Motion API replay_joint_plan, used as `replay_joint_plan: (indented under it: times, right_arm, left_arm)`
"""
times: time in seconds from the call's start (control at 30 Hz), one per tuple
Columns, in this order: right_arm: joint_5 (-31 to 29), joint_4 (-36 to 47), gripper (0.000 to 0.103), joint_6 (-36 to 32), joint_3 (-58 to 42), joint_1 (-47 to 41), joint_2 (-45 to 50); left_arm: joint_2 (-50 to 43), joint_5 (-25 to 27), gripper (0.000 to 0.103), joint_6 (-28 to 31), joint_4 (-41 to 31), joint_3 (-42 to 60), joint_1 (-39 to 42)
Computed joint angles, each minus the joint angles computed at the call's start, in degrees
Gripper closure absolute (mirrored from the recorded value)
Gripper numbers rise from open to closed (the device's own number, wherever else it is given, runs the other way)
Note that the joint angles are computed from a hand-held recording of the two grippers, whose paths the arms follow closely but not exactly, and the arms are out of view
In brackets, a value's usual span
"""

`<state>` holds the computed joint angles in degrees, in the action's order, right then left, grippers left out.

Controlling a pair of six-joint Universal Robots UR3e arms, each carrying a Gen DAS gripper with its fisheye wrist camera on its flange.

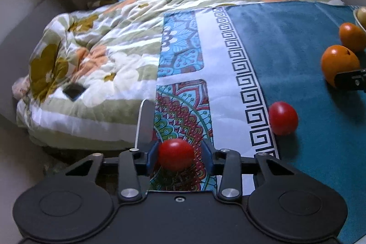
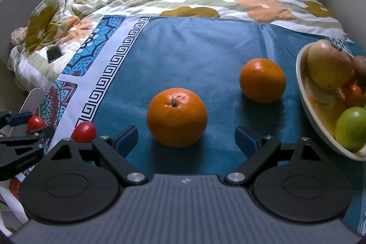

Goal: Organize fruits
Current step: 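Close the left tool on a red cherry tomato while the right tool grasps an orange, then carry the cherry tomato to the bowl while the right tool carries the orange there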

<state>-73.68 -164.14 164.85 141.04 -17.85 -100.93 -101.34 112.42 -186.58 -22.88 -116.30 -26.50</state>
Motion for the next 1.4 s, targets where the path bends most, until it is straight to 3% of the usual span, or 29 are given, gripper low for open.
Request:
replay_joint_plan:
  times: [0.57,0.73,0.8,0.87,1.13,1.4]
  right_arm:
    - [1.3,-4.1,0.0,-2.0,-3.8,1.3,7.9]
    - [1.8,-3.4,0.01,-3.9,-4.5,1.2,9.1]
    - [2.3,-1.7,0.025,-4.8,-4.8,0.9,9.1]
    - [2.5,-1.2,0.026,-5.2,-4.7,0.7,8.7]
    - [4.8,4.2,0.027,-7.9,-3.1,-1.8,2.7]
    - [9.9,16.7,0.027,-12.9,-1.8,-9.2,-9.8]
  left_arm:
    - [2.9,-2.2,0.066,-5.2,-4.2,-0.6,0.8]
    - [3.7,-2.3,0.066,-7.4,-5.0,-0.9,-0.5]
    - [4.0,-2.3,0.066,-8.2,-5.3,-1.0,-1.1]
    - [4.2,-2.1,0.066,-8.9,-5.7,-0.9,-1.9]
    - [5.8,-0.1,0.066,-12.0,-7.3,0.3,-4.7]
    - [6.6,2.8,0.066,-15.8,-11.9,5.8,-9.7]
